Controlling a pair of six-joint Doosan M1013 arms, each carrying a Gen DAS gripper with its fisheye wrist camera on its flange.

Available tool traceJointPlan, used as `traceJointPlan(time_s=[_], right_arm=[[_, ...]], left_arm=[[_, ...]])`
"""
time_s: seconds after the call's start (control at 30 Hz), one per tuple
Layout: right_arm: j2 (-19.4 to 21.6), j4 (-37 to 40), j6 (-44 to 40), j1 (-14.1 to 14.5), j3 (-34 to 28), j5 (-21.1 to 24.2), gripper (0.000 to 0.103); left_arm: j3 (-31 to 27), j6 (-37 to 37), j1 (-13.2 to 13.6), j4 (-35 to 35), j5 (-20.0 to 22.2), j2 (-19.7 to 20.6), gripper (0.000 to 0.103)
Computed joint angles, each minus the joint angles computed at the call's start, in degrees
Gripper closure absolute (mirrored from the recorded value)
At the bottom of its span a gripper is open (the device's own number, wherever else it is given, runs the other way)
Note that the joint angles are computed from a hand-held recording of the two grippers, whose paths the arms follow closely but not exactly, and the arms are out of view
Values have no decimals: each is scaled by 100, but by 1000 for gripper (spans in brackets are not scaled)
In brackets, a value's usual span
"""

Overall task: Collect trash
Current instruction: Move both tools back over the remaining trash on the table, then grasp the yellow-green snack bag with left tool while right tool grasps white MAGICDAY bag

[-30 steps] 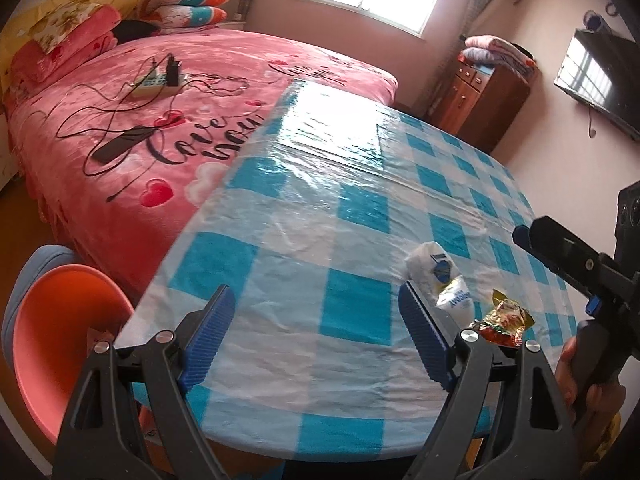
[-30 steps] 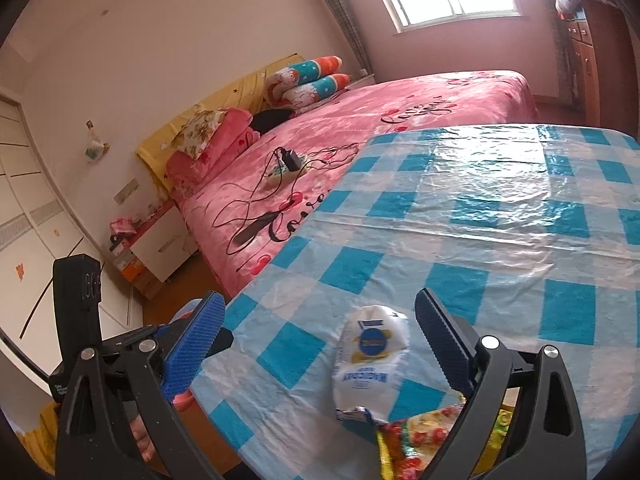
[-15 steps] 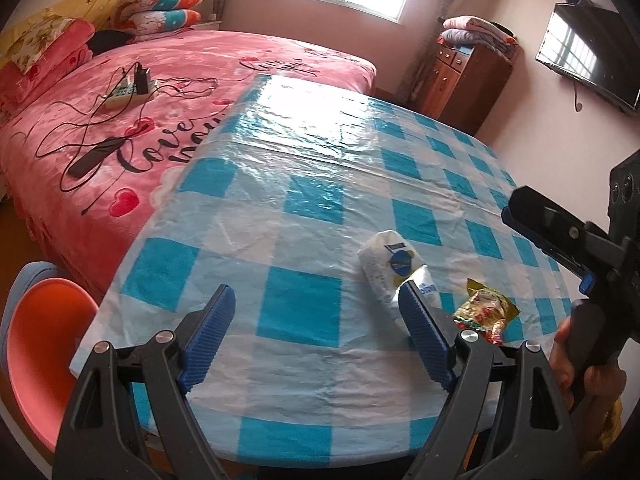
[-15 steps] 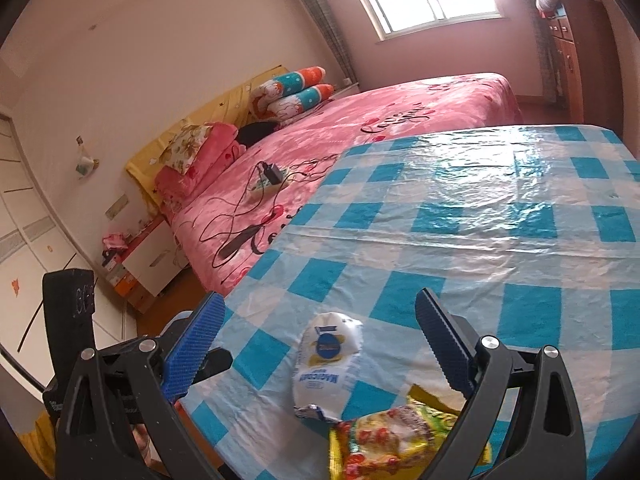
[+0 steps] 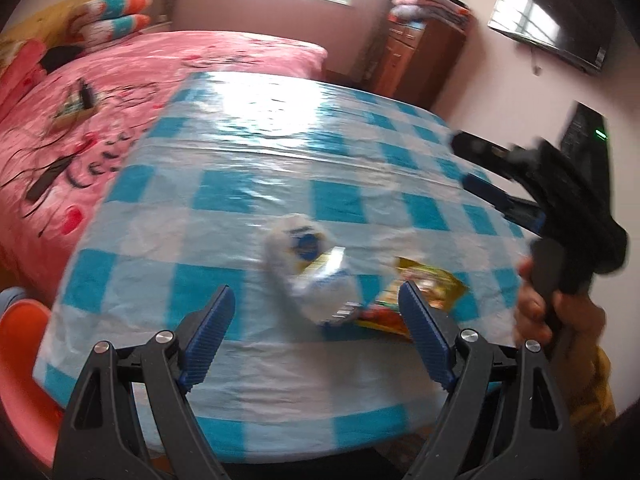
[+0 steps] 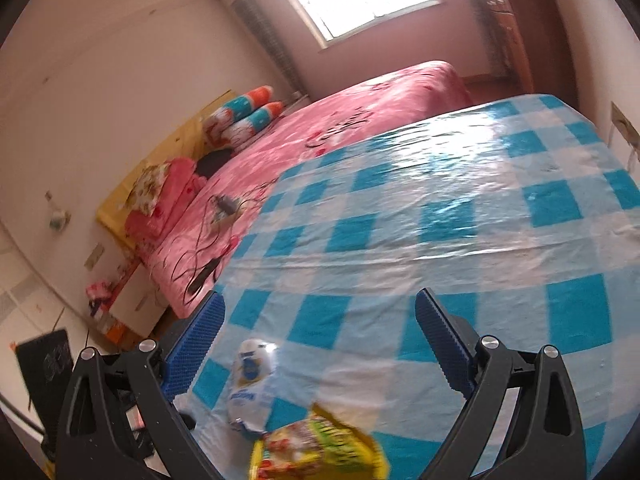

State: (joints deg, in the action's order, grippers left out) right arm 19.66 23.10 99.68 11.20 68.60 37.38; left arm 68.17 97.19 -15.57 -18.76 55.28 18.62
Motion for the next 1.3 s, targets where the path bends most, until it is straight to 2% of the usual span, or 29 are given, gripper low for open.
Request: traceJointPlan(time_s=[0.23,0.53,0.77,1.1,1.23,1.3], right_arm=[[-47,153,158,-204,156,-58,8],[-32,595,-131,-320,213,50,8],[-21,801,-401,-359,207,150,8],[-11,969,-492,-417,216,201,8],[-16,1005,-538,-428,227,214,8],[-15,1004,-551,-426,224,224,8]], left_arm=[[-219,932,-246,-434,511,130,19],[-584,1136,-489,-111,1046,458,19],[-793,993,-551,145,1140,643,19],[-825,891,-635,357,1160,711,19],[-754,887,-682,491,1060,680,19],[-693,878,-706,554,950,648,23]])
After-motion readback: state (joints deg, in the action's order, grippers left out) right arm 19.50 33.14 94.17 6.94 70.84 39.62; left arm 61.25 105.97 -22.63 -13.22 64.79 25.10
